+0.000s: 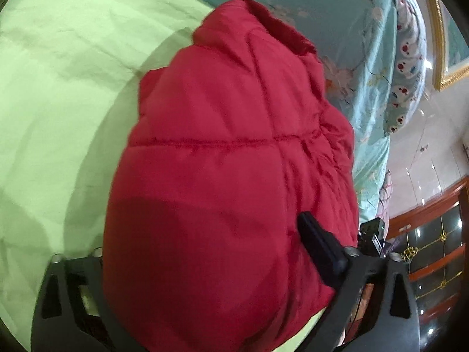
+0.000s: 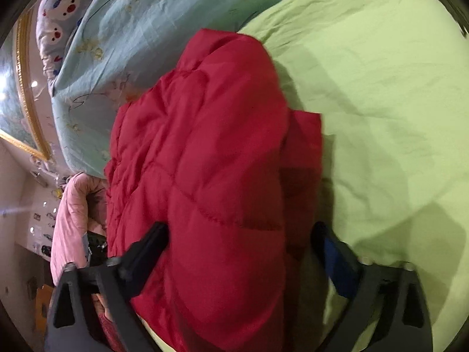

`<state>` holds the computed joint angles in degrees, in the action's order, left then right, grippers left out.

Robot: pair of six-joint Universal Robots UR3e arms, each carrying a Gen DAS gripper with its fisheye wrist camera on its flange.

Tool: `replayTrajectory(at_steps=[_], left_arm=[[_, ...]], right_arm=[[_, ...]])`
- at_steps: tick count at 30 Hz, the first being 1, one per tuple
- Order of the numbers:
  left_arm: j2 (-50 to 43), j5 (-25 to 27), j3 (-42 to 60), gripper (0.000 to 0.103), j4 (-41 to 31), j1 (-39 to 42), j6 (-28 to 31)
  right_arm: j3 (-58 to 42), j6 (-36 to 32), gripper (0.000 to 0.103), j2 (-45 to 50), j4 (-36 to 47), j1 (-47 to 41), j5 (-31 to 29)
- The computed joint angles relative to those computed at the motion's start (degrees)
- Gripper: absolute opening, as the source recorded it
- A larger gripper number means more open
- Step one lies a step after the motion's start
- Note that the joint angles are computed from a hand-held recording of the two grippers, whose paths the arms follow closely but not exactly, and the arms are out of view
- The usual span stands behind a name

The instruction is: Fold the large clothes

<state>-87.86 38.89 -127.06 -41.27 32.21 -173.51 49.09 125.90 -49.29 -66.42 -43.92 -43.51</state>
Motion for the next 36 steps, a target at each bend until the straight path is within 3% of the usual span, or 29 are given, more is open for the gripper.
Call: replayTrajectory(at_steps=[7,12,25,29,36], left_arm=[[3.4,3.1,-0.4,0.068,2.8,-1.9,-1.2],[6.6,4.4,-0.5,0.058,2.5,-2.6,-1.7],[11.4,3.7,0.6,0.049,-0.8,-3.1,-1.8],[15.4,2.7,0.0,0.047,-5.2,-1.8,0.5],[25.5,1.2,-0.1,0.046,-19.0,1.6,5.2]], right_arm=[[4.7,-0.1,0.062,-3.9,-4.1,0.8,0.3],[6.5,-0.1,0.05,-6.0,-5.2,0.8,0.7],[5.8,-2.2,0.042,-7.6,-2.0,-0.5,0.7],[5.2,-4.0,0.041,-8.5,0.7,-1.2,0.5],[6.2,-8.7,0.039,-11.9,6.0,-3.1,0.3]])
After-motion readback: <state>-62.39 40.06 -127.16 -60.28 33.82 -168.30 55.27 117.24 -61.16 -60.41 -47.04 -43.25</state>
